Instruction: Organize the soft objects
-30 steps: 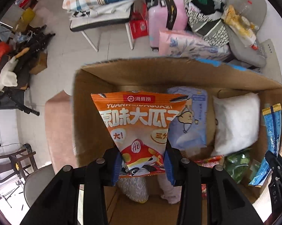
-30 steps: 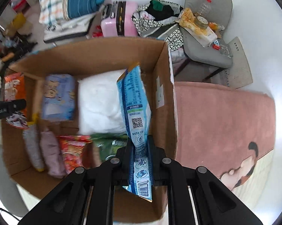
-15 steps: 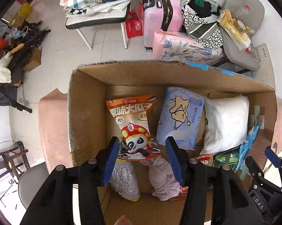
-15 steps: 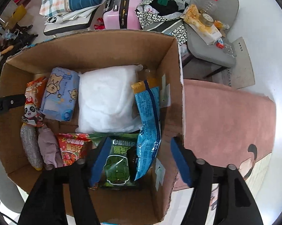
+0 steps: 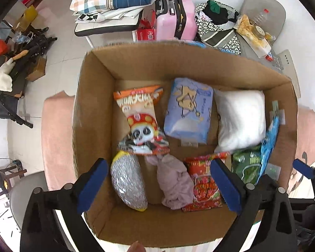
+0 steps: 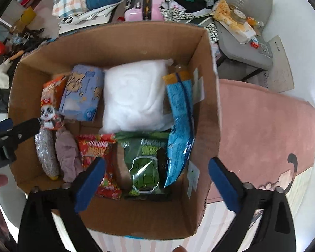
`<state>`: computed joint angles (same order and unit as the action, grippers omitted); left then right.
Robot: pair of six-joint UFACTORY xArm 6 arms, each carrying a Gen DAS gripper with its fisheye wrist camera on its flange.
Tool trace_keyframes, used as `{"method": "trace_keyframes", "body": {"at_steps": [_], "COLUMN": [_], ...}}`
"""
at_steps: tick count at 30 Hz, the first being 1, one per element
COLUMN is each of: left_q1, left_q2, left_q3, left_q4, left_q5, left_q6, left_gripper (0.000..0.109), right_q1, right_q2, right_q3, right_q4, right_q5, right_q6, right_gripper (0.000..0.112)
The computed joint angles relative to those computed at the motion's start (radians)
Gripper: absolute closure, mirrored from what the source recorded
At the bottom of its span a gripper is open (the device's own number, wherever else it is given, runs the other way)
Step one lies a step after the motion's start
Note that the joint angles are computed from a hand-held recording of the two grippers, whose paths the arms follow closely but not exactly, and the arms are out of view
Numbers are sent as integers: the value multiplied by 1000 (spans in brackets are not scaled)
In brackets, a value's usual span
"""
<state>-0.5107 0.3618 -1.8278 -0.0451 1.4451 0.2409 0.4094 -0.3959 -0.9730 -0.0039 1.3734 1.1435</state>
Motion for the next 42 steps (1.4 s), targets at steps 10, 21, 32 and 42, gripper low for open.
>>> {"method": "trace_keyframes", "body": {"at_steps": [10,21,32,42], "left_q1": [10,60,150,282], "left_q2": [-150,-372,-671,-831], "left_q3": [202,328,410,356], "left_q4": [11,-47,-132,-241], "left_q5": [-85,-131,-77,76], "left_q6": [19,67,165,251], "left_gripper": [8,8,8,8], "right_q1": [75,228,583,924], "right_q2": [-1,-19,84,359], "right_q3": [-23,-191,-567,-1120], "right_q4": [-3,-136,-326,-518], "right_q5": [39,200,504,884], "right_q6": [66,230,471,629], "right_gripper": [9,9,9,9]}}
